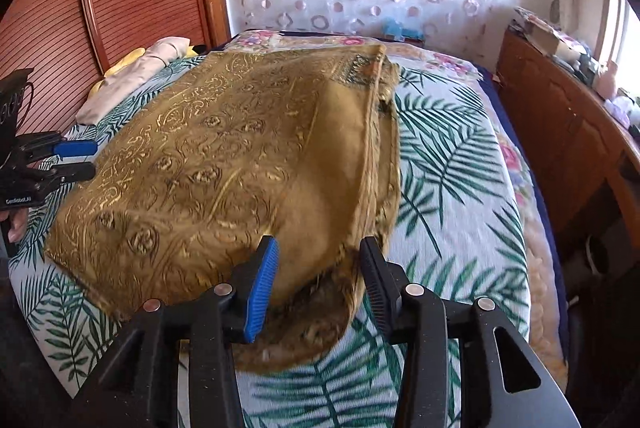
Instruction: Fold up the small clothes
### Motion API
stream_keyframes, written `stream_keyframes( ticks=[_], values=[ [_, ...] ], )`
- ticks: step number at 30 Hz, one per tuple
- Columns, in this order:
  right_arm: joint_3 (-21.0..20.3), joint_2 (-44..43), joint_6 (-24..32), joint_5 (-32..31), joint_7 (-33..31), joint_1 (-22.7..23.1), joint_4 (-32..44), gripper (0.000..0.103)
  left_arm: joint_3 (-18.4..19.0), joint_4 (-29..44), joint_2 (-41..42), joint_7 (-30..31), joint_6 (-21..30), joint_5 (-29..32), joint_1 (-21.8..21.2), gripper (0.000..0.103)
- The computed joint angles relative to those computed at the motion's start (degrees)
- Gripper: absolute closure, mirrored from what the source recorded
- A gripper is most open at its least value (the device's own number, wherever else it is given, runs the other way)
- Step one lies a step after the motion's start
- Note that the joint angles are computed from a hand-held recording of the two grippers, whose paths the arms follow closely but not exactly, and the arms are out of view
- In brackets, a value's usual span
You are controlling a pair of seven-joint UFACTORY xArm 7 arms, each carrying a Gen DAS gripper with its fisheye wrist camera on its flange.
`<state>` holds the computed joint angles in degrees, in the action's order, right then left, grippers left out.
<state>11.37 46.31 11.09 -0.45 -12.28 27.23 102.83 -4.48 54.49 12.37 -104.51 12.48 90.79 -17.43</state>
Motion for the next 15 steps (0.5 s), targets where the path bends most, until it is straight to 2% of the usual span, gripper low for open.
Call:
stream_keyframes(
  ticks=[5,7,12,15],
  values=[
    [-2.5,-2.3,-0.5,-0.5,3.3,1.4,-3.4,0.058,-0.2,-0.1,0.7,-1.6,0.0,0.4,-0.2,0.056],
    [-3.7,-2.4,-1.5,-0.9,5.2,2.4,-3.9,0.053,-0.2,-0.2,0.9,-1.3,0.0,0.1,-0.3,0.056],
    [-0.3,-2.6,-1.2,-0.2,4.9,-0.3,-4.9,0.052,-0.1,-0.6,1.0,-2.6,-1.9,0.8,-0.2,0.055],
    [2.6,-2.4,-0.5,0.9,2.6,-2.3,-5.1,0.052,-0.4,-0.8,1.1,-5.6,-3.9,3.6,0.3,0.053]
  ],
)
